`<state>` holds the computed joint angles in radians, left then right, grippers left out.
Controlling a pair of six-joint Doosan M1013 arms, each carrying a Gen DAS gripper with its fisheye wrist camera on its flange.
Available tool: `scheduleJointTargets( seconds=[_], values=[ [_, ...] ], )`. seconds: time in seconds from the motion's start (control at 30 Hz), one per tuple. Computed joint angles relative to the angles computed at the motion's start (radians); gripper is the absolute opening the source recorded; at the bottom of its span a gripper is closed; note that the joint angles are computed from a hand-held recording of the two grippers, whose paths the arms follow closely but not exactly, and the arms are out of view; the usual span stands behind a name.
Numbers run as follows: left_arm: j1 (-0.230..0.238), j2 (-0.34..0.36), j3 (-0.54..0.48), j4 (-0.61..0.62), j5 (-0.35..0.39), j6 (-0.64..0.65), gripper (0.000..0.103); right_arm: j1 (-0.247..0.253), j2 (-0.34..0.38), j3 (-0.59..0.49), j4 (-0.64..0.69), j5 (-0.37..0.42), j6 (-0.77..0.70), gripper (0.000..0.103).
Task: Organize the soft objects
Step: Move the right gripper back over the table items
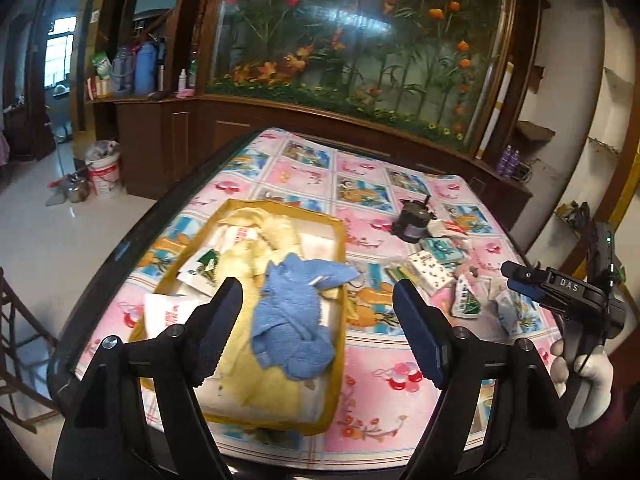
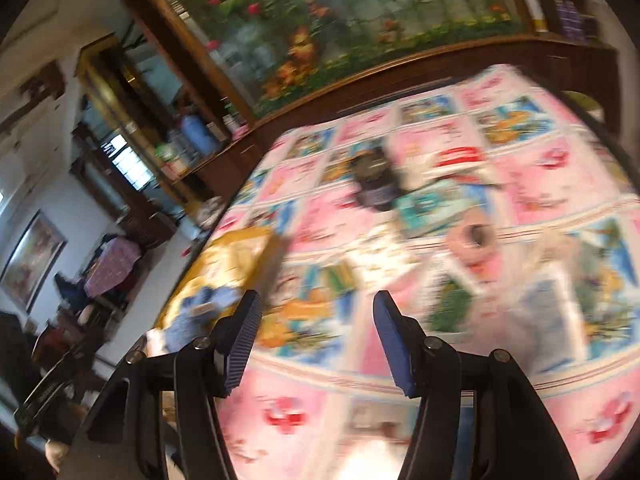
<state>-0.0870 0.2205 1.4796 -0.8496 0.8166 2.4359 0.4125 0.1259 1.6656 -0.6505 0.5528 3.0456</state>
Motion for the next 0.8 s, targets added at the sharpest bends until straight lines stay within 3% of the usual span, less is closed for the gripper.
scheduleJointTargets(
  seconds=[0.1, 0.23, 0.43, 0.53, 0.73, 0.8],
  values=[
    [-0.025, 0.02, -0.018, -0.003, 0.1, 0.011, 0.079, -0.025, -0.038, 0.043, -0.032, 0.039, 0.086, 0.058],
    [-0.063, 0.051, -0.037, 0.022, 0.242, -0.004, 0.079, -0.052, -0.04, 0.047, 0.006, 0.055, 0.054, 0.058],
    [-0.094, 0.069, -0.055, 0.061, 0.274, -0.056, 0.079, -0.096, 0.004, 0.013, 0.183, 0.008, -0.158, 0.058],
    [-0.09, 0.081, -0.069, 0.071, 0.264, -0.097, 0.079, -0.122, 0.063, -0.064, 0.373, 0.014, -0.425, 0.058],
    [-0.077, 0.093, -0.085, 0.091, 0.256, -0.129, 0.079, -0.123, 0.217, -0.261, 0.471, 0.235, -0.683, 0.058],
    [-0.076, 0.095, -0.087, 0.097, 0.252, -0.133, 0.079, -0.11, 0.246, -0.294, 0.407, 0.287, -0.682, 0.059]
  ],
)
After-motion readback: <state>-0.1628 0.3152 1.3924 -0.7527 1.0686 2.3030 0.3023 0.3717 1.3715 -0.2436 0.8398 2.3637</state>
